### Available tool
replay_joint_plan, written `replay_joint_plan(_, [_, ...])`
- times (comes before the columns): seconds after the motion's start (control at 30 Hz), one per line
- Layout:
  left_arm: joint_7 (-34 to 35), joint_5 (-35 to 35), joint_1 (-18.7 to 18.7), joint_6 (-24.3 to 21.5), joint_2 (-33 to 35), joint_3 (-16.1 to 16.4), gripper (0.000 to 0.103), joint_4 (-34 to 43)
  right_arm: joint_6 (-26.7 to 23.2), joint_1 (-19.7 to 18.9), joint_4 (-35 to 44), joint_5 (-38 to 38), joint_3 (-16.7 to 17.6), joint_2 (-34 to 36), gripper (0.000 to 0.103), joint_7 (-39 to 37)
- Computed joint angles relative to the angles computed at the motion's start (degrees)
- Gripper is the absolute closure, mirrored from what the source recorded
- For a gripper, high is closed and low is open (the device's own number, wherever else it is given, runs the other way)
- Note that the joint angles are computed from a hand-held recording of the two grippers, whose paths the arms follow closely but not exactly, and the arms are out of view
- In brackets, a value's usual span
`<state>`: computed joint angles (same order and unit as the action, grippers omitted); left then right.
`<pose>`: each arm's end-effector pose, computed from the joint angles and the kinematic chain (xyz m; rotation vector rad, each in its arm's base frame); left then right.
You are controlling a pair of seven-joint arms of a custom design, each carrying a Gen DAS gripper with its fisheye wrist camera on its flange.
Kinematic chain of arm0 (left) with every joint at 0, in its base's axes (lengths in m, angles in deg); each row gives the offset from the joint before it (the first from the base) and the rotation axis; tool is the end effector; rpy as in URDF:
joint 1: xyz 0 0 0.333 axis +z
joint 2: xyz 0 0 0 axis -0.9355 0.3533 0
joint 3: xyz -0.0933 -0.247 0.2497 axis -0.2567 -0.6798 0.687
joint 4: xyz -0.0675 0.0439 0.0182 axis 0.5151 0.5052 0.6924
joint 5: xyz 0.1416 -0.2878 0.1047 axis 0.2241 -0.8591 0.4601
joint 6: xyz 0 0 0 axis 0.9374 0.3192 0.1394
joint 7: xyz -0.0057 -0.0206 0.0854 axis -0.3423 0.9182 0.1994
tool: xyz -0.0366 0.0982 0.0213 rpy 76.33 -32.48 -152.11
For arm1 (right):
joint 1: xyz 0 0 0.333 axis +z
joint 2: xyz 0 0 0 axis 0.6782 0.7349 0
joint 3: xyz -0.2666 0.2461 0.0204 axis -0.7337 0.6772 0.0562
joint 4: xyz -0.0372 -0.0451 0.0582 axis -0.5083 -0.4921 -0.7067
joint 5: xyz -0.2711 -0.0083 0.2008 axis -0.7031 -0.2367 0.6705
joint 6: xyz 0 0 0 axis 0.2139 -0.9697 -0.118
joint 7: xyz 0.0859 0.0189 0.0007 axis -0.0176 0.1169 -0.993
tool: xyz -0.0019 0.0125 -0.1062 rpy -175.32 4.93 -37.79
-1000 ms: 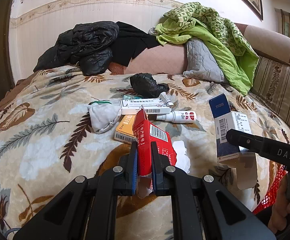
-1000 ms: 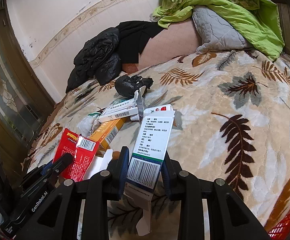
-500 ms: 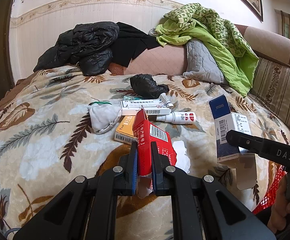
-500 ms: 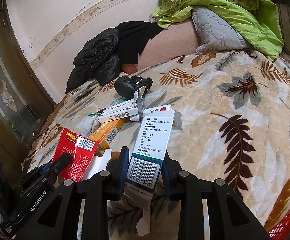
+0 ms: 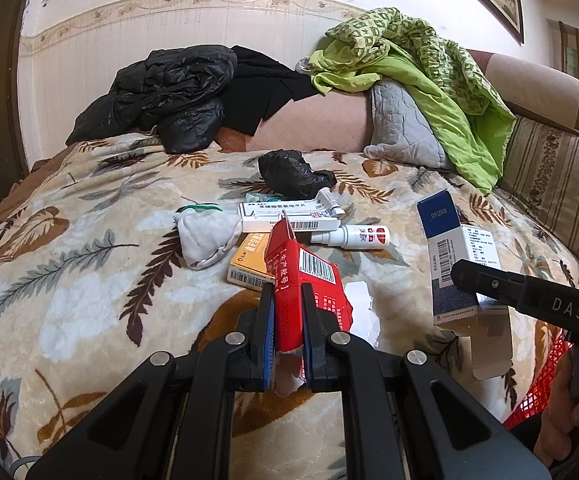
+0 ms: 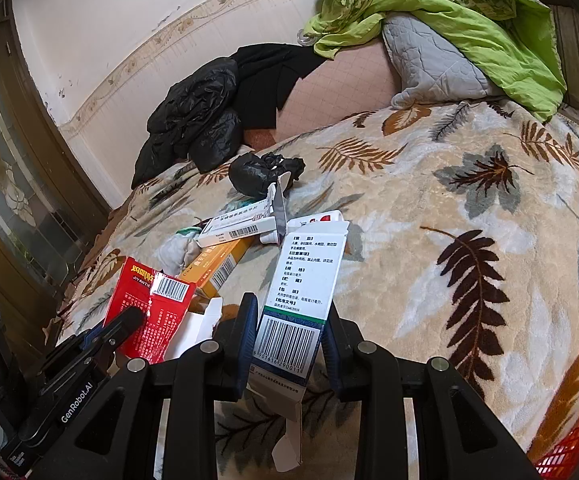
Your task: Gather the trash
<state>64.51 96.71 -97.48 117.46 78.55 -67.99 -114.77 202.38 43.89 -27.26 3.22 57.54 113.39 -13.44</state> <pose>0.6440 -0.3354 0.5049 -1.7300 1.5706 -0.9005 0.6750 0.1013 0.4713 -1.6509 1.4067 -0.1028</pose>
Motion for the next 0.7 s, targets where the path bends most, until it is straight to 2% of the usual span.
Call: replay_joint_plan(0.7, [-0.4, 0.4, -0.2, 0.2, -0.1, 0.2, 0.093, 0.2, 0.8, 0.0, -0.6, 0.7, 0.2, -0.4, 0.071, -0.3])
